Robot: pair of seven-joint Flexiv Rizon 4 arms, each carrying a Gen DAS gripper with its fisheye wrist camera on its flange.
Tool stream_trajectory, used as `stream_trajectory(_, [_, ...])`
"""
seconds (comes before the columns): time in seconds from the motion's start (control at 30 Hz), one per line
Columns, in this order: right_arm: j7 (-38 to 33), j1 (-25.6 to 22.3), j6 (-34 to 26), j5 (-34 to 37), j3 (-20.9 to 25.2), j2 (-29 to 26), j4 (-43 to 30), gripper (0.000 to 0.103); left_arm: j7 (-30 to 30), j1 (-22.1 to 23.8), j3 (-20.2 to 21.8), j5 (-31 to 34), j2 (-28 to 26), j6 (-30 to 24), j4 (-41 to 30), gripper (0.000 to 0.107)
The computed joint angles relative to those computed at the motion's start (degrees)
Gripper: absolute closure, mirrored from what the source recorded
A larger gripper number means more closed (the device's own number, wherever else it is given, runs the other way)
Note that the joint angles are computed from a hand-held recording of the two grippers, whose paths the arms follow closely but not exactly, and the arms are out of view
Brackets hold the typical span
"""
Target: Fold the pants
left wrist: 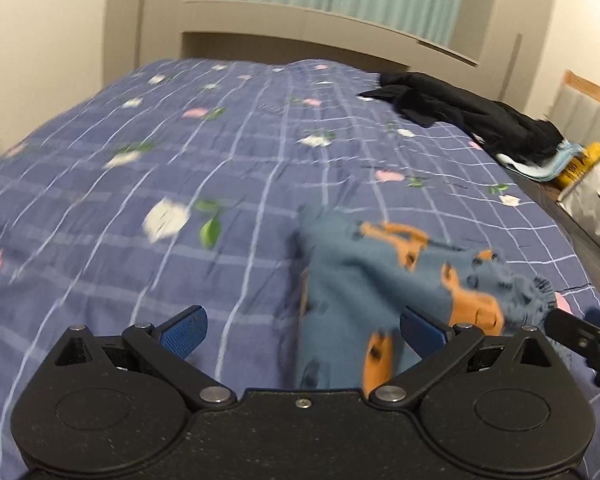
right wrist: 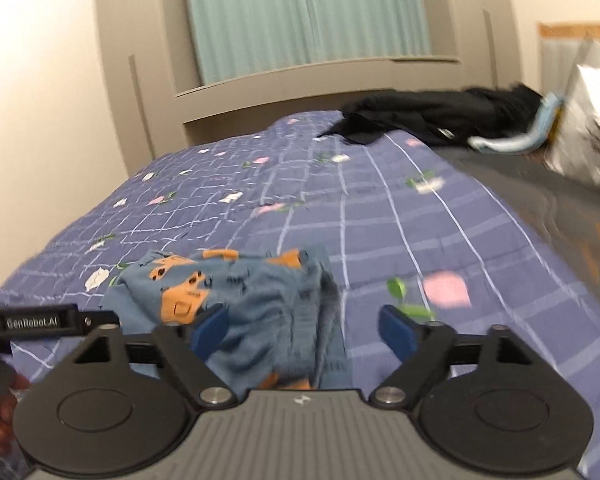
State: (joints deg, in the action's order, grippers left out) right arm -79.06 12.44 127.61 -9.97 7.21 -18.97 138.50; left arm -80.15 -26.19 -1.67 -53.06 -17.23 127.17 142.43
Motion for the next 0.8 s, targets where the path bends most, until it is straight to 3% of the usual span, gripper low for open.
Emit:
stream_trajectory(0.17, [-4.84, 3.74, -4.63, 1.68, -2.77, -2.23, -5.17, 0.01, 9.9, -0.87, 1.62, -3.34, -4.04, -3.14, -6.26, 0.004])
stream_trajectory(0.27, [-9.24, 8.28, -7.13, 5.75, -6.11, -3.82, -7.7, 0.01, 12.51, -0.78, 2.05, -4.47, -6.08, -3.93, -8.57, 0.004])
stream_trajectory(0.37, [-11.88, 10.75, -7.33, 9.55, -8.06, -5.69, -9.5, 0.007, 8.2, 2.98, 1.29, 1.01, -6.47, -6.31, -8.87, 0.004])
stream_trajectory(0.57, [-8.42, 5.55, -8.55, 7.08, -4.36, -8.9, -11.94, 0.001, -6.46, 15.09, -2.83, 19.5, -5.8, -9.78, -7.25, 0.004])
stream_trajectory(0.67, [-5.48, 1.45, -9.11, 3.18, -1.66, -9.24, -12.3, 0.001, -7.05, 12.29, 0.31, 19.52, -4.69, -11.14, -7.44, 0.004])
stream_trajectory(0.8, [-4.43, -0.38, -5.36, 0.54, -0.62, -8.74, -10.88, 0.001, -6.76, 7.5, 4.62, 18.7, -5.52, -6.68, -8.16, 0.004])
